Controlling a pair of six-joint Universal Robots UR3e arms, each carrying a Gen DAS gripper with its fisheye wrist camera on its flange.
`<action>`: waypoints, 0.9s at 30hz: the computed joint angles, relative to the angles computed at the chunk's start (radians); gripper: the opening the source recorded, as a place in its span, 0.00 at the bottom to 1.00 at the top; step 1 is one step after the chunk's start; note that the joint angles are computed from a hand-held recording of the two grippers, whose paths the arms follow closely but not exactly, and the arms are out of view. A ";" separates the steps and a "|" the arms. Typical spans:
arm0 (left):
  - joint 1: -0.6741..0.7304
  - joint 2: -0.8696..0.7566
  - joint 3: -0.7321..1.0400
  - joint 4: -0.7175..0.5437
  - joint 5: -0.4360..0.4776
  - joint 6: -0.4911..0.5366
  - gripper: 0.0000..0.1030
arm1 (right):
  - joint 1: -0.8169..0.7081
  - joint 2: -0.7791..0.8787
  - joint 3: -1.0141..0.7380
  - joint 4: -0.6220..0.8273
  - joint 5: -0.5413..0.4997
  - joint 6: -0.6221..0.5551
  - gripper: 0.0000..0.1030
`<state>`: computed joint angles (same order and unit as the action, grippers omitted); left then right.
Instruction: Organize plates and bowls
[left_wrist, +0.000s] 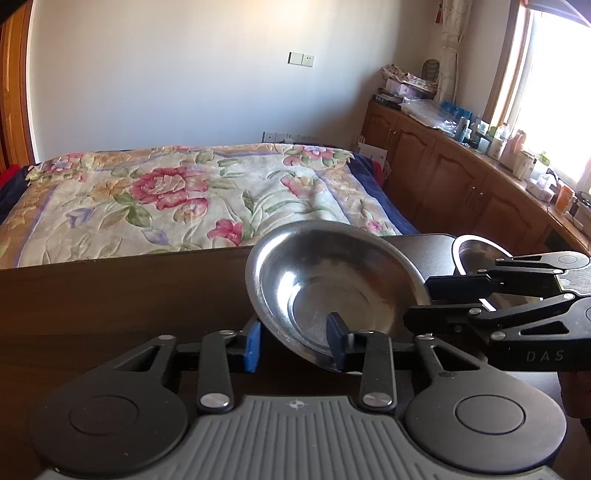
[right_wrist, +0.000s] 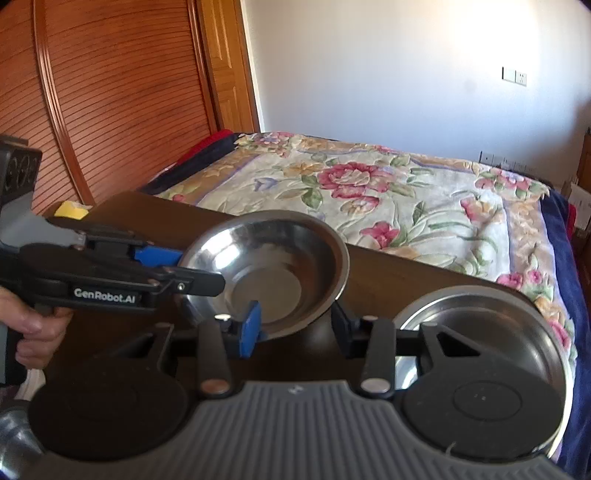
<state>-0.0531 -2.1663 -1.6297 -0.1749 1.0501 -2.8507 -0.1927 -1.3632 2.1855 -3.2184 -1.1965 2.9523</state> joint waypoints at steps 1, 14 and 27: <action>0.000 0.001 -0.005 0.008 0.002 -0.005 0.31 | -0.003 0.001 -0.003 0.007 0.005 0.003 0.39; 0.004 0.007 -0.009 -0.006 0.016 0.021 0.25 | -0.003 0.016 -0.017 0.040 0.024 0.016 0.34; 0.030 0.097 -0.111 0.043 -0.028 0.033 0.24 | -0.050 -0.079 0.058 0.019 0.090 0.042 0.24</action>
<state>-0.0236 -2.0690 -1.7403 -0.1317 1.0220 -2.8178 -0.2423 -1.4419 2.2437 -3.1997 -1.1062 2.9946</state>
